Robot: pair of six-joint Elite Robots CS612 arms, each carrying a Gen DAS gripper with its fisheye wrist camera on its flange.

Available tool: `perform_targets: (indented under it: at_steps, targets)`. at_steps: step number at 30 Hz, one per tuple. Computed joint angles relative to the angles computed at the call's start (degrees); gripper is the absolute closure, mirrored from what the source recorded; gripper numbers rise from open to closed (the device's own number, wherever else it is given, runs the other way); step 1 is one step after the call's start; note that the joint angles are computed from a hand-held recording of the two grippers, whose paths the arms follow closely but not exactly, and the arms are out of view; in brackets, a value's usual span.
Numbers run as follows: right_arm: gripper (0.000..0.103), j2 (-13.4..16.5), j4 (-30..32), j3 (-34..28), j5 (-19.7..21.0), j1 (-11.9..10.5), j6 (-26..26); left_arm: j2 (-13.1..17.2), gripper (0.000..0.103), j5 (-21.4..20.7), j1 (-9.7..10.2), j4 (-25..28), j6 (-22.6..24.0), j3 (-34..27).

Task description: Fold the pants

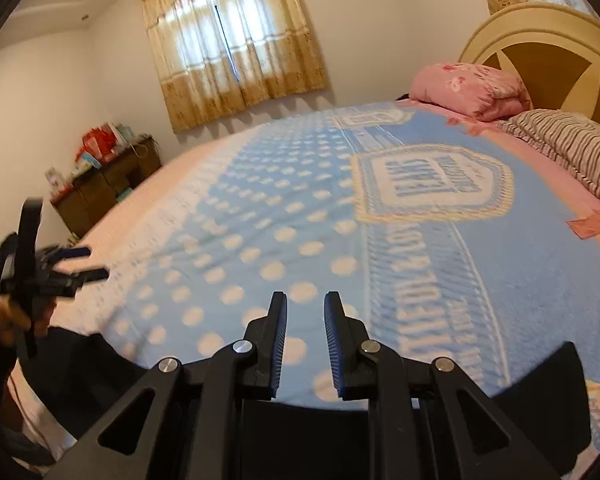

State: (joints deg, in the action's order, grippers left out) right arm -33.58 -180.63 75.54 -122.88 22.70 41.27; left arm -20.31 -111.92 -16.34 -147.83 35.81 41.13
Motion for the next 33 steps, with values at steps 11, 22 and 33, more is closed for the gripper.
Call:
perform_targets:
  at_steps: [11, 22, 33]
  targets:
    - [0.082, -0.8, 4.7, 2.3, 13.2, 0.2, -1.8, -2.8, 0.0, -0.5, 0.16, -1.1, 2.1, 4.8]
    - [0.082, 4.6, 9.9, -8.4, 31.4, -1.1, -15.3, -9.8, 0.0, 2.4, 3.28, -13.7, -3.7, 23.1]
    - [0.082, 7.7, 20.9, -15.1, 37.4, 0.3, -24.4, -7.5, 0.0, 7.7, 6.38, -20.8, -15.4, 24.9]
